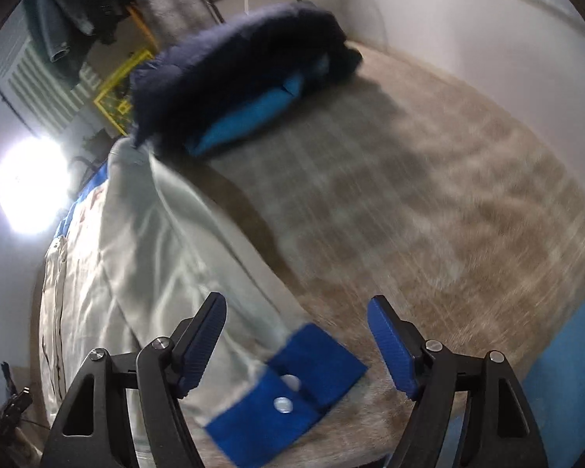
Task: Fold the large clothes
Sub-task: 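Grasp the other blue sleeve cuff with the right tool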
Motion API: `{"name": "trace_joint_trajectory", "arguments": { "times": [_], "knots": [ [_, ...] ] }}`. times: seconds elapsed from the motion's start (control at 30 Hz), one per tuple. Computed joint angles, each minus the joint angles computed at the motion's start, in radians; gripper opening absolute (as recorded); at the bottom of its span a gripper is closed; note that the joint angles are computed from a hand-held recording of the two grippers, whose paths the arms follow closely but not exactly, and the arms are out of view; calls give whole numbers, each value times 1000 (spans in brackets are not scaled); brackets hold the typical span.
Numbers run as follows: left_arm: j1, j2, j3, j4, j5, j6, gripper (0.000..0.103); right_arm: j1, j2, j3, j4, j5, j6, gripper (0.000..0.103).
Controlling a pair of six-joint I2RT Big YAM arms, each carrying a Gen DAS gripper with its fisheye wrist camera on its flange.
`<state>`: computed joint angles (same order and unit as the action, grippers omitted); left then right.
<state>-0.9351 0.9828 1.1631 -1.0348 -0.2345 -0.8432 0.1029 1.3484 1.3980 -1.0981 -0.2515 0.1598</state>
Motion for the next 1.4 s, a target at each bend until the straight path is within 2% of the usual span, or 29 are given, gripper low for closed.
{"name": "trace_joint_trajectory", "arguments": {
  "times": [0.23, 0.37, 0.4, 0.47, 0.5, 0.57, 0.73, 0.83, 0.97, 1.13, 1.27, 1.4],
  "knots": [
    [46, 22, -28, 34, 45, -8, 0, -3, 42, -5, -9, -11, -36, 76],
    [49, 20, -29, 31, 38, -31, 0, 7, 56, 12, -38, -41, -67, 31],
    [47, 22, -23, 21, 24, -35, 0, 10, 60, 16, -44, -45, -73, 28],
    [37, 30, -2, -11, -27, -37, 0, 22, 58, 23, -47, -28, -74, 12],
    [32, 33, 5, -24, -45, -38, 0, 25, 53, 24, -46, -31, -73, 9],
    [25, 31, 12, -35, -72, -41, 0, 34, 30, 24, -33, -35, -51, 7],
    [30, 23, 14, -31, -87, -39, 0, 81, -57, 24, 12, -64, -35, 5],
    [33, 19, 16, -31, -93, -39, 0, 151, -108, 36, 35, -24, -59, 4],
    [38, 7, 21, -30, -111, -45, 0, 289, -157, 59, 71, 56, -115, 4],
    [57, -31, 19, -39, -149, -71, 0, 492, -163, 80, 104, 130, -222, 4],
    [85, -82, -2, -56, -171, -110, 0, 675, -134, 56, 91, 168, -354, 3],
    [101, -103, -22, -74, -163, -129, 0, 824, -95, -8, 36, 209, -479, 3]
  ]
}}
